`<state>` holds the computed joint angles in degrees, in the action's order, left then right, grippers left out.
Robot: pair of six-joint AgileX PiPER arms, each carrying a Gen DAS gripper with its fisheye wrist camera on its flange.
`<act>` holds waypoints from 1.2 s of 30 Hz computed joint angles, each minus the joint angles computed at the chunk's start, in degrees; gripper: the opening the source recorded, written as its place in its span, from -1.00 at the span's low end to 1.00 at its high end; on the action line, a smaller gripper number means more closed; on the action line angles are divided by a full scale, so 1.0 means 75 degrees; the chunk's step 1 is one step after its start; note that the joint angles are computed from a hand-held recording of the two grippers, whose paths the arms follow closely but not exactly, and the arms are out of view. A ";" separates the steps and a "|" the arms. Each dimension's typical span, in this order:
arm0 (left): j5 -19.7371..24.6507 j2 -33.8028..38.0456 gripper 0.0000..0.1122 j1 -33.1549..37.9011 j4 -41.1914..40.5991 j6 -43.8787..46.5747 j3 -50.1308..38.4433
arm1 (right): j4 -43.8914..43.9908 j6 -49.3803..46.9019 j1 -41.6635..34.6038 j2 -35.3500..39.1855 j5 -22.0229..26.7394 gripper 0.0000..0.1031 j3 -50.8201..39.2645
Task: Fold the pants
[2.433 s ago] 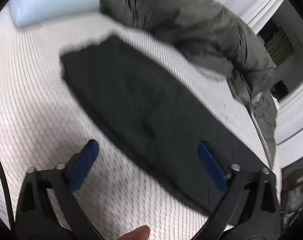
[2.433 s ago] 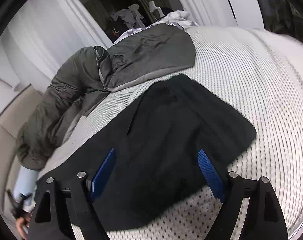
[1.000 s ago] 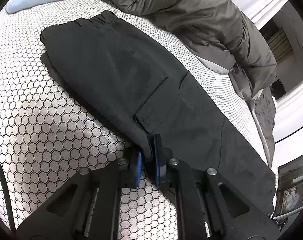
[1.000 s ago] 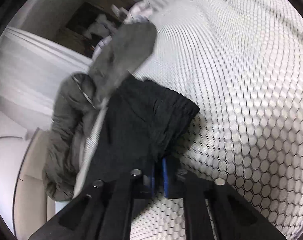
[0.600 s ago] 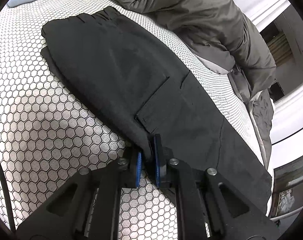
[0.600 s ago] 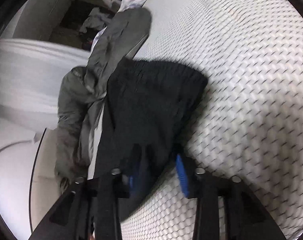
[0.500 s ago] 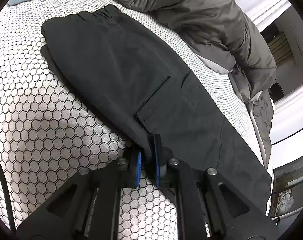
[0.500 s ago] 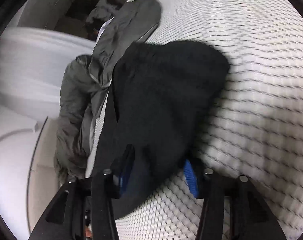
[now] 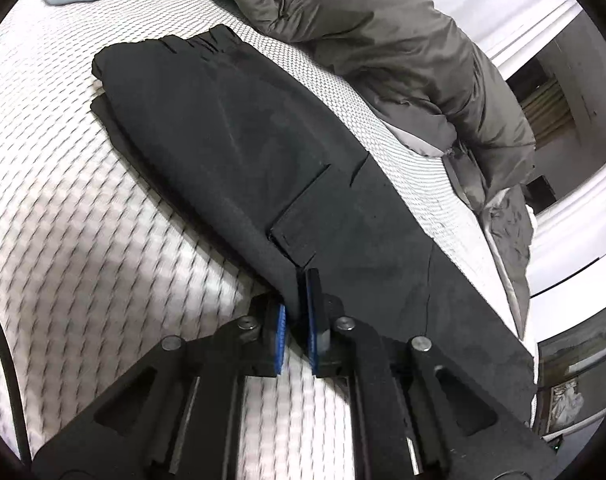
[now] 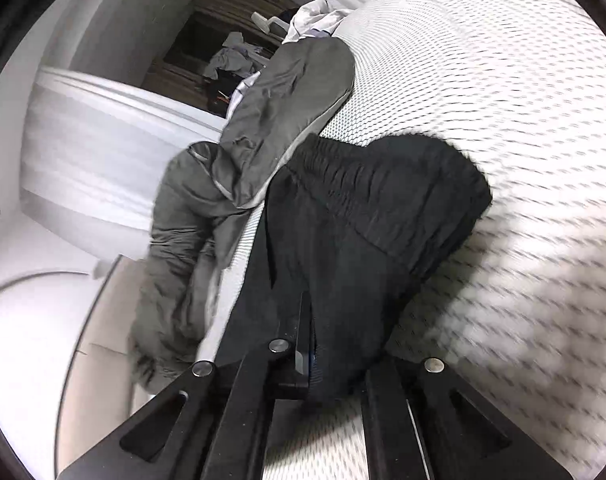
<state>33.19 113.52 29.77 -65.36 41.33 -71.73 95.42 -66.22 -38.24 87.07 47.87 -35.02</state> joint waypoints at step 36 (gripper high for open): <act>-0.1083 -0.2003 0.81 -0.3206 0.1526 0.0198 0.1682 | -0.3514 0.1884 -0.3573 -0.2471 0.0407 -0.46 0.1420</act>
